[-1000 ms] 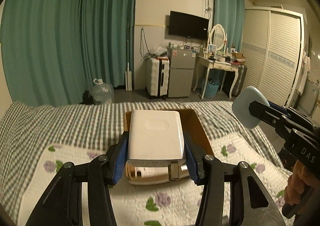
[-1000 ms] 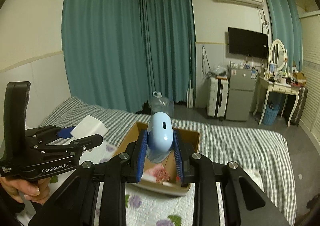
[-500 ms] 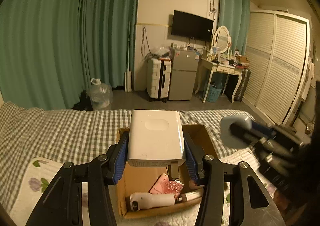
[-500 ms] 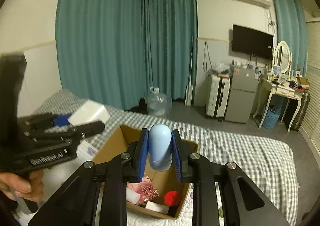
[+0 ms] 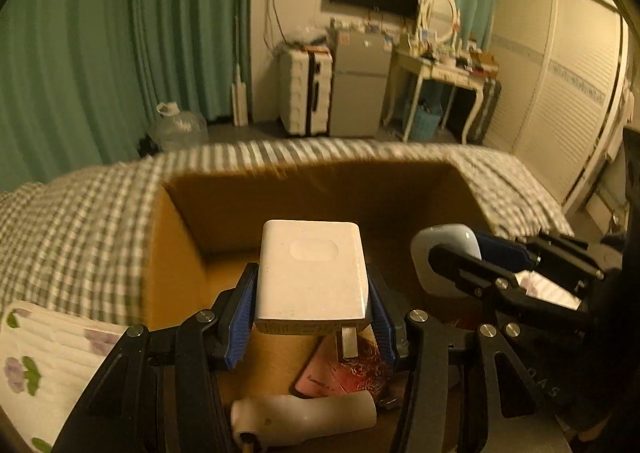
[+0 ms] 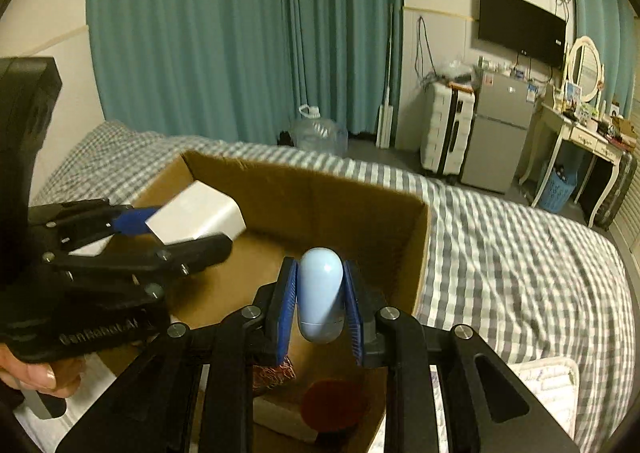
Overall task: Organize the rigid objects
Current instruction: 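Lift the charger and earbud case and carry both over the cardboard box, then open both tools to drop the charger and earbud case into the box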
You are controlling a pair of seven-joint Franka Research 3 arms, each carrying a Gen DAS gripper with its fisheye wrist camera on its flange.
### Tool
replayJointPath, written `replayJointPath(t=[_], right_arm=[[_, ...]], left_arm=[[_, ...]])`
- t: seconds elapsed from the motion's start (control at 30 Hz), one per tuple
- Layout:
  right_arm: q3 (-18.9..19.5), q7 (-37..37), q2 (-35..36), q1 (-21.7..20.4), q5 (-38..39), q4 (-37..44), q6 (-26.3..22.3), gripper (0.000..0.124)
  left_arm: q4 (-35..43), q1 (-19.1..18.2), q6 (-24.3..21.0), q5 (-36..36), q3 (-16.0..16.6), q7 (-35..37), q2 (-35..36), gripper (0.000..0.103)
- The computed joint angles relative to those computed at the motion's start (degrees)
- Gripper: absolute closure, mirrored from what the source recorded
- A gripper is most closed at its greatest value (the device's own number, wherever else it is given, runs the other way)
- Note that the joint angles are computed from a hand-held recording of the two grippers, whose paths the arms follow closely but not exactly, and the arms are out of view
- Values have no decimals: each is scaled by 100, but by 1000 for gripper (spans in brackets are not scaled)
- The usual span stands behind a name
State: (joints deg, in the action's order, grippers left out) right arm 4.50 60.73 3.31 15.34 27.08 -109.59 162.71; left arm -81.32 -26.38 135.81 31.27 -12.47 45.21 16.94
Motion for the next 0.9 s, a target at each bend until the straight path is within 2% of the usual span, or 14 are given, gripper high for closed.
replayJointPath(t=[0.27, 0.5, 0.57, 0.63, 0.67, 0.83, 0.9], right_arm=[[-37, 155, 139, -4, -382, -24, -70, 101], [-88, 556, 27, 4, -768, -83, -143, 101], [-93, 639, -49, -4, -837, -145, -113, 97], [-88, 587, -180, -27, -717, -230, -54, 79], [-87, 570, -247, -33, -654, -268, -13, 75], [-100, 638, -629, -36, -604, -444, 66, 72], [-108, 689, -763, -45, -676, -483, 52, 71]], left_arm=[[316, 30, -307, -452, -55, 296, 233, 51], [188, 32, -331, -572, -53, 297, 99, 49], [144, 42, -406, -620, -74, 287, 14, 49], [46, 114, -364, -814, -120, 263, -105, 49], [14, 147, -353, -907, -142, 261, -160, 49], [-117, 112, -215, -611, -124, 44, -469, 46], [19, 31, -355, -308, -125, -41, -513, 44]])
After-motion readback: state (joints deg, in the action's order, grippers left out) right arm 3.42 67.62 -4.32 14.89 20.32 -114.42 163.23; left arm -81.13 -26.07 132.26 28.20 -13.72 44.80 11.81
